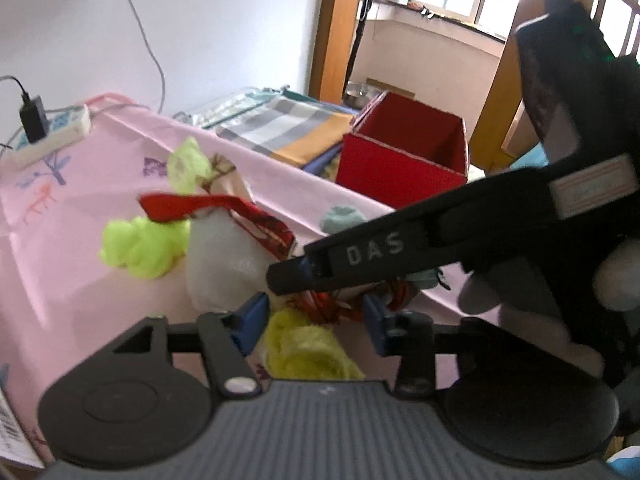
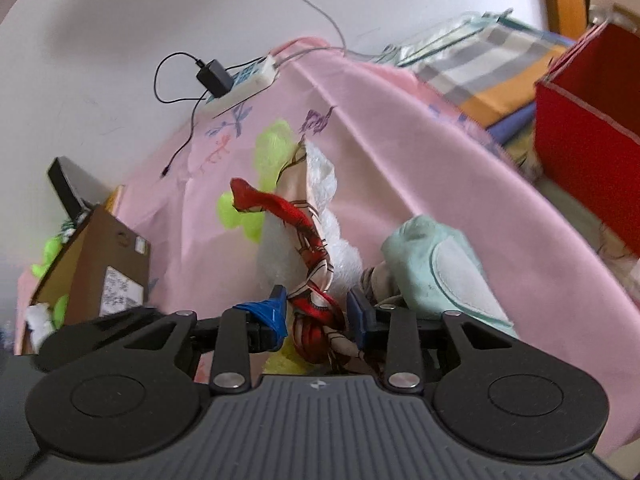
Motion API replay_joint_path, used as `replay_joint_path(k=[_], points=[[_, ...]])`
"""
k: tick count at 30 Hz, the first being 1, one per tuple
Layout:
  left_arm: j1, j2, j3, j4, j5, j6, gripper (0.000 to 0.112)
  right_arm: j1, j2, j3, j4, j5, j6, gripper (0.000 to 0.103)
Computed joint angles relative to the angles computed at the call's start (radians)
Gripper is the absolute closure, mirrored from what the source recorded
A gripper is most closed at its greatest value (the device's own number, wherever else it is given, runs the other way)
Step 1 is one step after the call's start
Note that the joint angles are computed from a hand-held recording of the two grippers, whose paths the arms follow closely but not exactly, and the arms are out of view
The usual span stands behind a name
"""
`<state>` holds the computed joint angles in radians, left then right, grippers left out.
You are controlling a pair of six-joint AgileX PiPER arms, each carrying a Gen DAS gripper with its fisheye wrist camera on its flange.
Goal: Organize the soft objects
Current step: 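Close the right tool on the red-and-beige patterned scarf, then carry the scarf with the right tool over the cardboard box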
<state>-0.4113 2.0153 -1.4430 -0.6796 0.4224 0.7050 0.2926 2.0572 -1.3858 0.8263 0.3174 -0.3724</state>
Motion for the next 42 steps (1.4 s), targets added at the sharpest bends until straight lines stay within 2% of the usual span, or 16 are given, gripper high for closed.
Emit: replay_joint_path(k=[6, 10, 17, 23, 29, 33, 38, 42], points=[[-0.008, 0.017, -0.006, -0.030, -0.005, 0.042, 0.081, -0.030, -0.003, 0.017, 0.172, 0.044, -0.146, 0.102], [-0.010, -0.024, 0.035, -0.094, -0.027, 0.118, 0.086, -0.063, -0.035, 0.049, 0.352, 0.110, -0.288, 0.103], [0.025, -0.166, 0.174, -0.254, -0.060, 0.281, 0.086, -0.034, -0.094, 0.039, 0.316, 0.160, -0.264, 0.103], [0.089, -0.332, 0.322, -0.366, -0.097, 0.387, 0.086, 0.026, -0.088, -0.038, 0.339, 0.208, -0.290, 0.103], [0.197, -0.495, 0.435, -0.413, -0.118, 0.445, 0.086, 0.101, -0.011, -0.207, 0.370, 0.278, -0.283, 0.103], [0.306, -0.575, 0.475, -0.459, -0.100, 0.528, 0.086, 0.156, 0.063, -0.351, 0.379, 0.309, -0.254, 0.103], [0.435, -0.616, 0.468, -0.498, -0.083, 0.651, 0.086, 0.229, 0.203, -0.615, 0.344, 0.327, -0.164, 0.103], [0.526, -0.606, 0.451, -0.628, -0.079, 0.824, 0.086, 0.282, 0.329, -0.845, 0.294, 0.306, -0.118, 0.103]])
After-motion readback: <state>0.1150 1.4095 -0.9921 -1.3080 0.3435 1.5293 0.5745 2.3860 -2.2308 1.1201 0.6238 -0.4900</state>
